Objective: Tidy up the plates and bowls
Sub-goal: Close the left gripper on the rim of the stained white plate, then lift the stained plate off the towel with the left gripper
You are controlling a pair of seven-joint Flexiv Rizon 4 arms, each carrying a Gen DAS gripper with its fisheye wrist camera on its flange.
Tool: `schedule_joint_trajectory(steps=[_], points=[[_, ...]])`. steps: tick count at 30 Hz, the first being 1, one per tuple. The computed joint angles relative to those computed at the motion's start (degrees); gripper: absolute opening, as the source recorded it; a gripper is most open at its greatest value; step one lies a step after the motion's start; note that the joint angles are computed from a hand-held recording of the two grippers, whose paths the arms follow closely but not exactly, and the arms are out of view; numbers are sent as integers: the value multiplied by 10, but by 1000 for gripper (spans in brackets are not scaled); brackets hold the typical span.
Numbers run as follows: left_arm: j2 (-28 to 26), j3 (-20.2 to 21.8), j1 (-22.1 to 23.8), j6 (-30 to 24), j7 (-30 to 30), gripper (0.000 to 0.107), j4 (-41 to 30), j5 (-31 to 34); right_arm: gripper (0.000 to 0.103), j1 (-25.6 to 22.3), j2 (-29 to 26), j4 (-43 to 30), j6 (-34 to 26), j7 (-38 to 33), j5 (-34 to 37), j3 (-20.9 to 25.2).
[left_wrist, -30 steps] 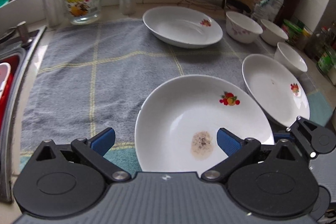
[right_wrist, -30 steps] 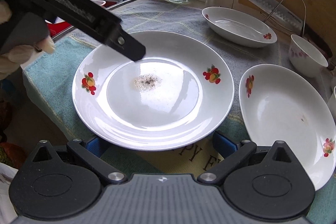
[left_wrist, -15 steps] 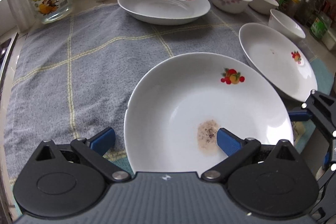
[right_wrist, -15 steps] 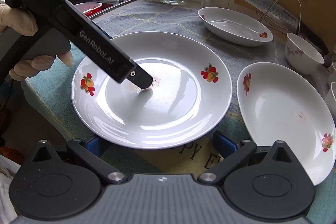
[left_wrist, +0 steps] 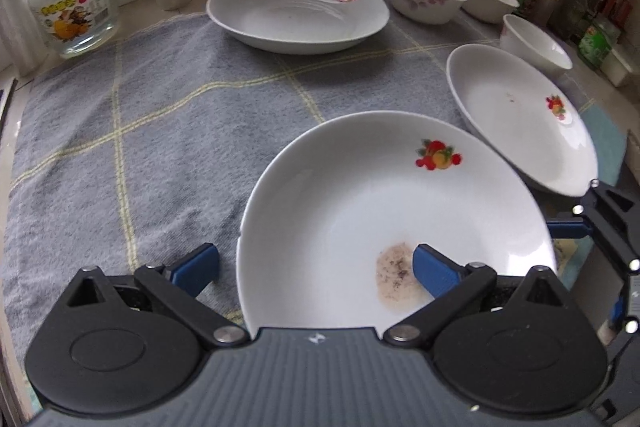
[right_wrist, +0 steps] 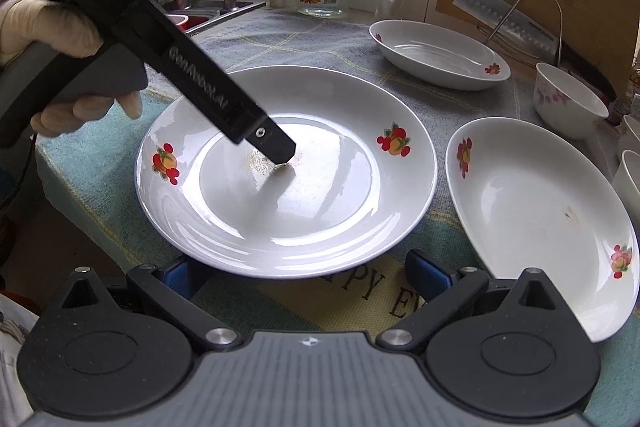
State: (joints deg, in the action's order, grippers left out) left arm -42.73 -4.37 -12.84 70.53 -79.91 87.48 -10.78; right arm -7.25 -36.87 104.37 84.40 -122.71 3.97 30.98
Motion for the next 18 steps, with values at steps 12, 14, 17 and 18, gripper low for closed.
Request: schedule_joint_trajectory(steps=[12, 14, 17, 18], points=[[-12, -55, 45, -125, 162, 92, -59, -47, 103, -31, -16, 11, 37, -12, -14, 35], [-15, -54, 46, -150, 175, 92, -72, -54, 103, -37, -18, 15, 44, -12, -21, 41], [-20, -47, 43, -177, 187, 92, -89, -58, 103, -46, -23, 18, 51, -12, -37, 50], [-20, -46, 44, -180, 192, 92, -88, -59, 103, -50, -25, 19, 53, -13, -43, 53]])
